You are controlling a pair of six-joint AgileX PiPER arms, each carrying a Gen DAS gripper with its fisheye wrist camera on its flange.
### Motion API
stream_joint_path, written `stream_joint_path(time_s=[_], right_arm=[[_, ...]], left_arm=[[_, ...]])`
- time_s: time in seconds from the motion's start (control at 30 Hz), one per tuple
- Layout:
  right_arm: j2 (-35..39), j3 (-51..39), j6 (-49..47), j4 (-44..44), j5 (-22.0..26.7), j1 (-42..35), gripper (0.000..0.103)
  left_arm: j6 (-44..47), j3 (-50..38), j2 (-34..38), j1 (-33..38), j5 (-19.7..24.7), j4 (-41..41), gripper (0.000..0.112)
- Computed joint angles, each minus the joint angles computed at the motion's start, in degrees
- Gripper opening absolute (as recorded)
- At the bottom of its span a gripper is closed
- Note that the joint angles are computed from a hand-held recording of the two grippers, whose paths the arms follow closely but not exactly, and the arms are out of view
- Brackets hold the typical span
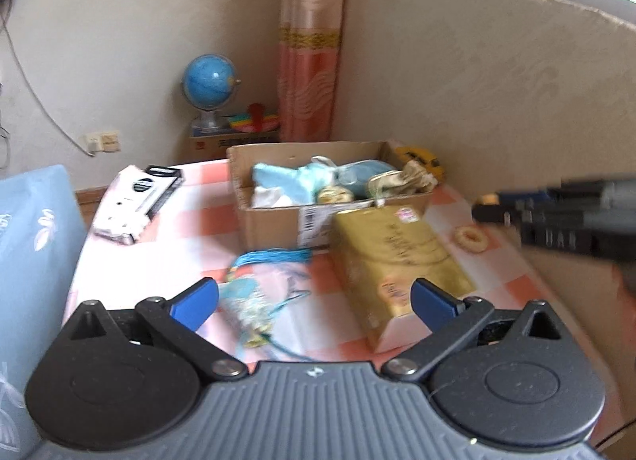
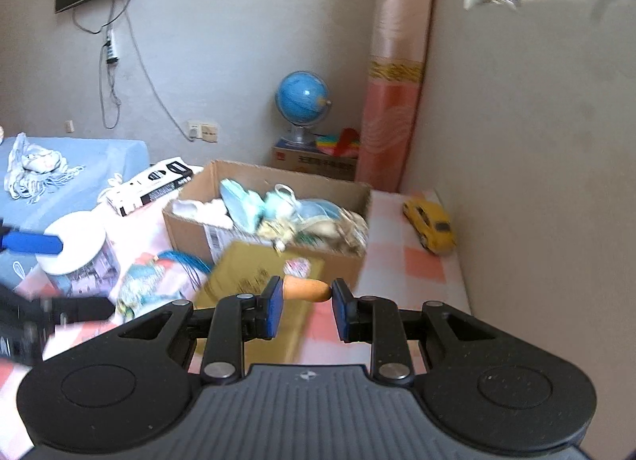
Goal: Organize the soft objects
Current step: 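Carry the orange rubber piece to the box with the right gripper and release it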
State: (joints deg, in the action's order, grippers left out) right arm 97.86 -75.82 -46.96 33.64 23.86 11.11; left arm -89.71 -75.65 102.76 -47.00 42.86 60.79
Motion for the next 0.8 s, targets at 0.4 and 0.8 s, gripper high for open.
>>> stream_joint_path(time_s=[0.4,0.8], right_arm=[[16.7,-29.3,14.9,-11.3,12.0,6.0,0.031],[32.0,-55.2,24.4,-20.8,23.2,9.7,0.072]], left_arm=[[-3.2,4.9,-0.4,-1.3,1.3,4.3,0.102],[-4.9,7.2,-0.6,-1.2,2.1,6.3,0.102]])
